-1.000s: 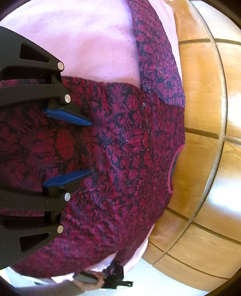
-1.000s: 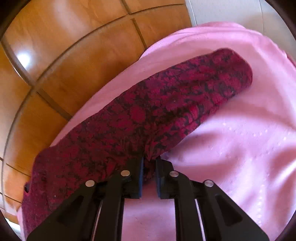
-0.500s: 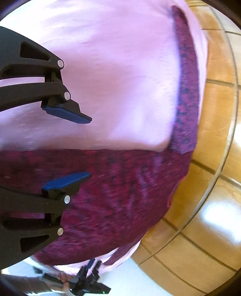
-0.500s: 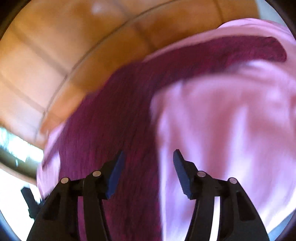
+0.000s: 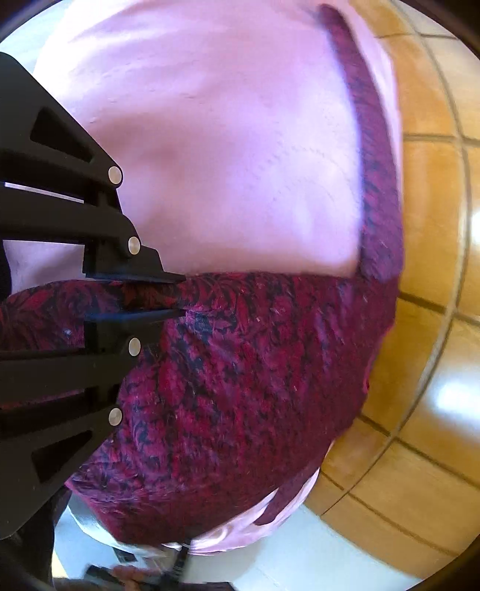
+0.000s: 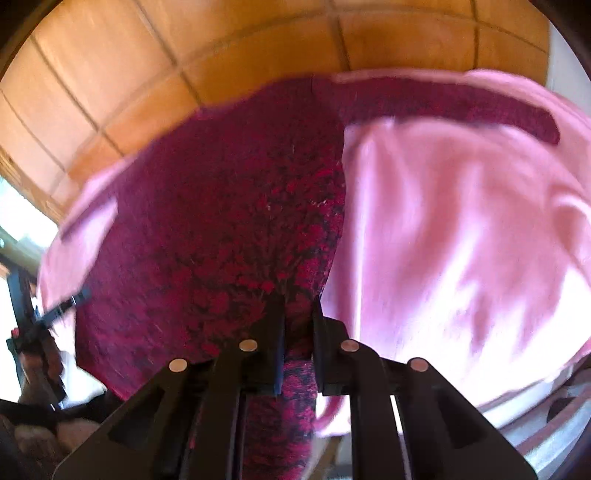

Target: Fold small clothes

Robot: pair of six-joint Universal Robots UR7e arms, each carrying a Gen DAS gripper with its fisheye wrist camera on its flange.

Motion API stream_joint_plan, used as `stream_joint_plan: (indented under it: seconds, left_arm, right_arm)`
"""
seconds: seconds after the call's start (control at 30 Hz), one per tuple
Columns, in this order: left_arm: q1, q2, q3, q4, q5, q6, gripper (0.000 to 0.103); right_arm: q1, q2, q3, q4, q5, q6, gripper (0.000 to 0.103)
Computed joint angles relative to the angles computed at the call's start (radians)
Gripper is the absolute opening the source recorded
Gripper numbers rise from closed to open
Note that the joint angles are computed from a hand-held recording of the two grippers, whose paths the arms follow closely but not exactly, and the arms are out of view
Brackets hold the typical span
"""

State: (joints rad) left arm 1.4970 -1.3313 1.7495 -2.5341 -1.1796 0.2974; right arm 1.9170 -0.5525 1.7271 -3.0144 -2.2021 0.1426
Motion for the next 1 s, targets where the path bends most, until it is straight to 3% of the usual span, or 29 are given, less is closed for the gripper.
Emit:
stream_joint_plan:
  seconds: [0.03,0.1,0.13,0.17,0.23,0.27,0.33,0.43,0.6,0.77,0.9,0.93,0.97,1.0]
  left_arm:
    - [-0.005,-0.001,0.003,-0.004,0.009,-0.008,0.017]
    - [-0.038,0.0,0.021,-0.04,0.07,-0.005,0.024]
    - [-0.055,0.0,0.027,-0.058,0.089,0.004,0.025]
    - [-0.061,-0.005,0.026,-0.074,0.08,0.021,0.025]
    - [-0.069,-0.008,0.024,-0.108,0.054,0.035,0.037]
    - [-0.074,-0.002,0.02,-0.132,0.042,0.031,0.048]
    - [-0.08,0.019,0.005,-0.157,-0.003,0.01,0.05]
    - [-0.097,0.068,-0.025,-0.146,-0.001,0.003,0.05]
    - [-0.108,0.138,-0.073,-0.102,0.008,0.008,0.05]
    - [-0.109,0.18,-0.105,-0.078,0.043,0.01,0.05]
    - [-0.1,0.198,-0.131,-0.051,0.054,-0.011,0.05]
    - [-0.098,0.202,-0.139,-0.043,0.055,-0.013,0.05]
    - [-0.097,0.204,-0.142,-0.038,0.056,-0.016,0.05]
    - [-0.095,0.206,-0.151,-0.027,0.051,-0.021,0.05]
  right_arm:
    - [-0.004,0.009,0.001,-0.012,-0.01,0.001,0.011]
    - [-0.027,-0.001,0.015,-0.045,0.042,0.031,0.013]
    - [-0.034,-0.01,0.02,-0.066,0.063,0.026,0.017]
    - [-0.036,-0.014,0.023,-0.098,0.055,0.014,0.028]
    - [-0.053,-0.039,0.035,-0.188,0.039,0.017,0.039]
    - [-0.07,-0.049,0.038,-0.233,0.048,0.026,0.039]
    - [-0.11,-0.073,0.035,-0.325,0.06,0.056,0.039]
    - [-0.183,-0.092,-0.004,-0.432,0.069,0.115,0.039]
    - [-0.31,-0.089,-0.106,-0.524,0.095,0.319,0.039]
    - [-0.398,-0.05,-0.23,-0.475,0.155,0.435,0.039]
    - [-0.411,-0.004,-0.343,-0.375,0.104,0.428,0.039]
    - [-0.405,0.008,-0.379,-0.33,0.071,0.408,0.033]
    - [-0.396,0.016,-0.403,-0.298,0.044,0.386,0.016]
    - [-0.383,0.024,-0.432,-0.271,0.013,0.355,0.016]
